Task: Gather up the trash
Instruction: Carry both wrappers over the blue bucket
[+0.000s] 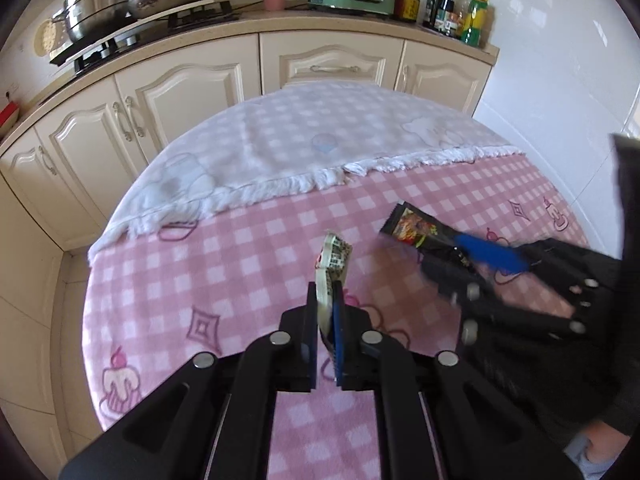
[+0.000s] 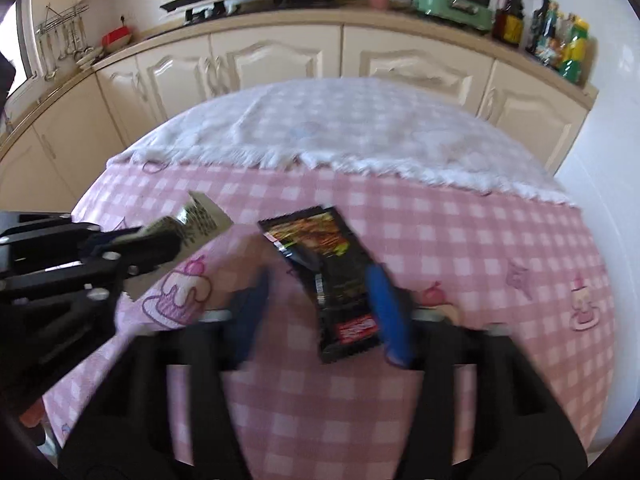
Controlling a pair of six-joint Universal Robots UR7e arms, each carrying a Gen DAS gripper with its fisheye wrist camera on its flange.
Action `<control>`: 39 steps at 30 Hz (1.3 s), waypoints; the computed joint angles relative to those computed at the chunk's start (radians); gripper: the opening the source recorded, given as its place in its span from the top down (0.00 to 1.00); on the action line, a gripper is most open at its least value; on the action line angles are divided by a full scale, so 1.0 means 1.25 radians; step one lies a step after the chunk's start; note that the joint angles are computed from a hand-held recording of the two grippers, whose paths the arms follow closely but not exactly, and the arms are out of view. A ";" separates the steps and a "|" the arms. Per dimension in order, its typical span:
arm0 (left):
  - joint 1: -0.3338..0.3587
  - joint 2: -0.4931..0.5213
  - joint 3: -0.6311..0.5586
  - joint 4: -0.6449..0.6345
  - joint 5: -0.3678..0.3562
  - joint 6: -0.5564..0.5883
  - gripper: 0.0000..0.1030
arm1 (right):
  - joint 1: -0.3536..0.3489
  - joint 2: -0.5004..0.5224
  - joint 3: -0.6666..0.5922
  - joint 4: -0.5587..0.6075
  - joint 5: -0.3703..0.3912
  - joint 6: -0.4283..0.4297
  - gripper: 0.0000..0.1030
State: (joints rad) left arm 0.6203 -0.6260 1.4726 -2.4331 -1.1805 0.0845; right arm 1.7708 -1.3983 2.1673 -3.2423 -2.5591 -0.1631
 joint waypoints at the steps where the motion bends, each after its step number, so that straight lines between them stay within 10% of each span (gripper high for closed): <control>1: 0.000 -0.006 0.006 -0.003 0.002 -0.004 0.95 | 0.001 0.007 -0.004 -0.001 -0.012 -0.005 0.78; 12: 0.017 -0.135 0.111 -0.095 0.004 -0.030 0.95 | 0.099 0.020 -0.012 -0.019 0.094 0.039 0.89; 23: 0.124 -0.325 0.195 -0.083 0.070 -0.092 0.95 | 0.217 0.241 -0.166 0.013 0.185 0.022 0.89; 39: 0.355 -0.341 0.205 -0.006 0.164 -0.154 0.94 | 0.167 0.581 -0.401 0.175 0.304 0.058 0.89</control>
